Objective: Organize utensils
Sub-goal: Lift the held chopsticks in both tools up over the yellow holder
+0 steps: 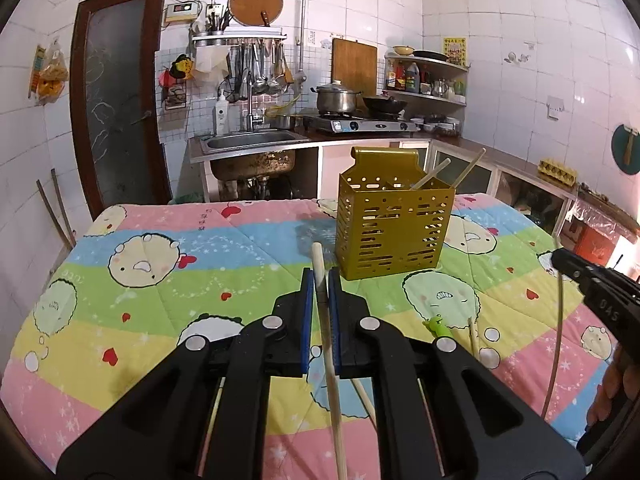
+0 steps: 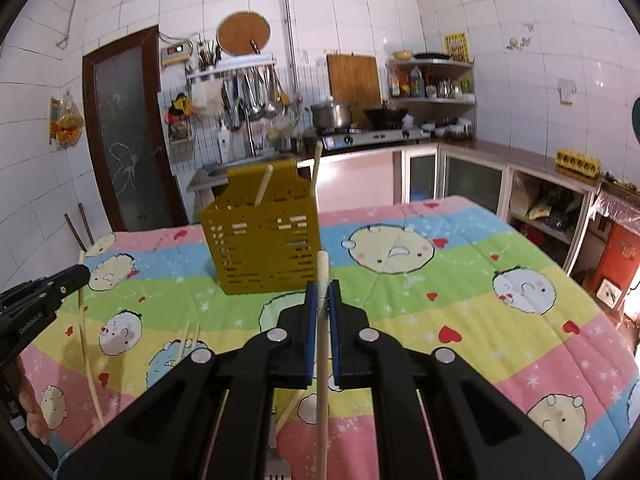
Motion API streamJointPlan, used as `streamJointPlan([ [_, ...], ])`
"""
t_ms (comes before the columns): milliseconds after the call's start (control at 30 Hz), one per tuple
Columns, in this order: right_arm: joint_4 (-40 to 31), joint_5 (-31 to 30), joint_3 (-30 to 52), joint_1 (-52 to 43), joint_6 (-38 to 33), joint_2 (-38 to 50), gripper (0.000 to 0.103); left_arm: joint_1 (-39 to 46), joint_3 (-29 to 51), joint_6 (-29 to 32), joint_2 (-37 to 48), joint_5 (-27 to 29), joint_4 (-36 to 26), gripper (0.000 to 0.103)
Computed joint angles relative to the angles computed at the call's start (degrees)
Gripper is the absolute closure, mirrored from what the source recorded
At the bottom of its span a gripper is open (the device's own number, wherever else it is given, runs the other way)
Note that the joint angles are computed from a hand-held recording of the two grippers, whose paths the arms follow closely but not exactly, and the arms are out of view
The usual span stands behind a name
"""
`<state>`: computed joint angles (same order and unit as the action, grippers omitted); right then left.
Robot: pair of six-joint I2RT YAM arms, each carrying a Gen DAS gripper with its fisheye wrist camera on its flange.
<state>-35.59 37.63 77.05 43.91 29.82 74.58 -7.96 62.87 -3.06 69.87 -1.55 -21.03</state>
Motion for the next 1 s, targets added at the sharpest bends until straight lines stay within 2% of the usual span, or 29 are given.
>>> streamJointPlan([
  [267,0.4,6.7,-0.8,5.1,-0.8,-3.9,0.097,1.8,-2.4,-0.5,-3.1,1.4,1.0,0.097],
  [500,0.2,10.8,-0.8,7.7,-0.7,-5.7,0.097,0.5,-4.2,0.4,-6.9,0.1,2.2,0.097],
  [767,0.6,14.4,0.9,9.7,-2.0,-6.1,0.097,1.4,-2.1,-0.5,-7.8,1.5,0.9,0.098],
  [1000,3.0,14.8,3.4,8.9,-5.5,-5.4,0.097,2.4,1.2,-1.1,-5.9,3.0,0.8,0.098],
])
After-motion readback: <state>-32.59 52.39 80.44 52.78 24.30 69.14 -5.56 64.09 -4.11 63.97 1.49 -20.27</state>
